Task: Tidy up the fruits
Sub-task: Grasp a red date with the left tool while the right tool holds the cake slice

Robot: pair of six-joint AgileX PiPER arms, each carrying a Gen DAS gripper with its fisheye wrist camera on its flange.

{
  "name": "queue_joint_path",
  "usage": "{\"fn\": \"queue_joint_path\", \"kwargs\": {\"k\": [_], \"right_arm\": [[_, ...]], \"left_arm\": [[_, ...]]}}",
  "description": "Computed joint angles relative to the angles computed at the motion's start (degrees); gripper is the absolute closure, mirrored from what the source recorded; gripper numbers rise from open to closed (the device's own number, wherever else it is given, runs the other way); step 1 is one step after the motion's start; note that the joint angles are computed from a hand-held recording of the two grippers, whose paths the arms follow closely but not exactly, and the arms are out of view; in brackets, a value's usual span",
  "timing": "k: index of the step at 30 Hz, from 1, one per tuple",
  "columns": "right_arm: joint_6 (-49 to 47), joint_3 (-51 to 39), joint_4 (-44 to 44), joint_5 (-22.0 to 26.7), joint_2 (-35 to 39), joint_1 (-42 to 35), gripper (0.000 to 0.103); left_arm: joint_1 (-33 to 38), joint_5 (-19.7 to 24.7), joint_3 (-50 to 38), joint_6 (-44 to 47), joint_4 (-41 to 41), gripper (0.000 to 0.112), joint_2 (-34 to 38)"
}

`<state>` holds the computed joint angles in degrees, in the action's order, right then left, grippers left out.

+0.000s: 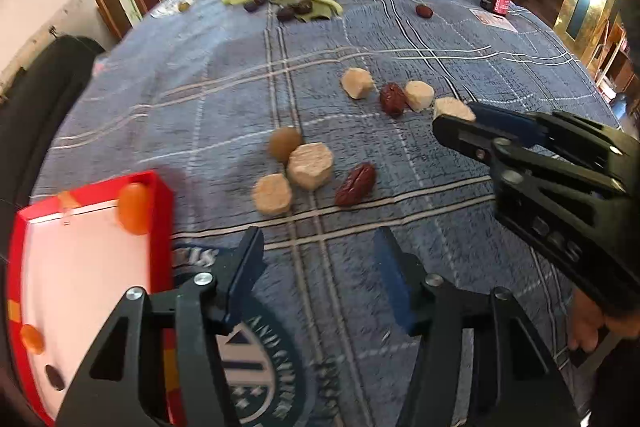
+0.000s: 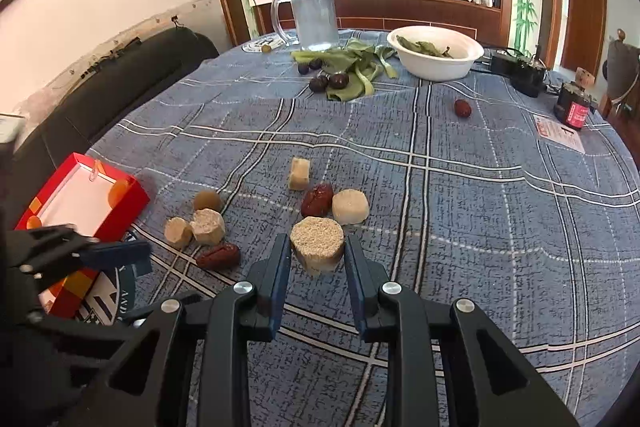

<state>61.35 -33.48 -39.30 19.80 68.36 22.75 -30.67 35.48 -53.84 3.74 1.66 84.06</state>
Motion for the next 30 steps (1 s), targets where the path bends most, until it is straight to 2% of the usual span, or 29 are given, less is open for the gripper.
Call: {"fn": "queue_joint_path", "kwargs": {"k": [5, 8, 9, 10, 12, 15, 17, 21, 30], "right_arm": [[-8.9, -0.1, 9.5, -0.3, -1.1, -2.8, 0.077], [-11.2, -0.4, 12.9, -0.2, -0.7, -4.7, 0.077], [-13.0, -0.5, 15.1, -0.2, -0.5, -5.8, 0.077], [-14.4, -0.6, 16.8, -0.3, -0.3, -6.6, 0.076], [-18.1, -0.6, 21.3, -0.7, -0.1, -8.8, 0.076], [-24.6, -0.1, 28.7, -1.5, -0.3, -12.0, 0.076], [-24.6, -0.2, 28.9, -1.5, -0.3, -12.7, 0.076], [-21.8, -0.1, 26.4, -1.8, -0.2, -11.9, 0.076], [-20.0, 0.5, 24.8, -2.0, -1.4, -11.3, 0.076]], "left_arm": [[-1.1, 0.0, -3.2, 0.8, -1.6, 0.054, 3.3], [-2.4, -0.5, -4.5, -0.9, 1.2, 0.054, 4.6], [-2.5, -0.6, -4.9, 1.3, -0.5, 0.057, 4.5], [-2.5, -0.4, -5.3, 3.0, -2.1, 0.069, 4.7], [-2.4, 0.5, -6.2, 5.3, -4.7, 0.074, 5.8], [-2.7, -1.2, -5.7, 6.1, -5.1, 0.084, 7.1], [-1.7, -1.1, -5.6, 8.7, -7.9, 0.088, 7.0], [-1.9, -1.2, -5.8, 8.1, -7.5, 0.095, 7.1], [-3.5, -3.0, -5.6, 2.1, -3.2, 0.095, 7.4]]}}
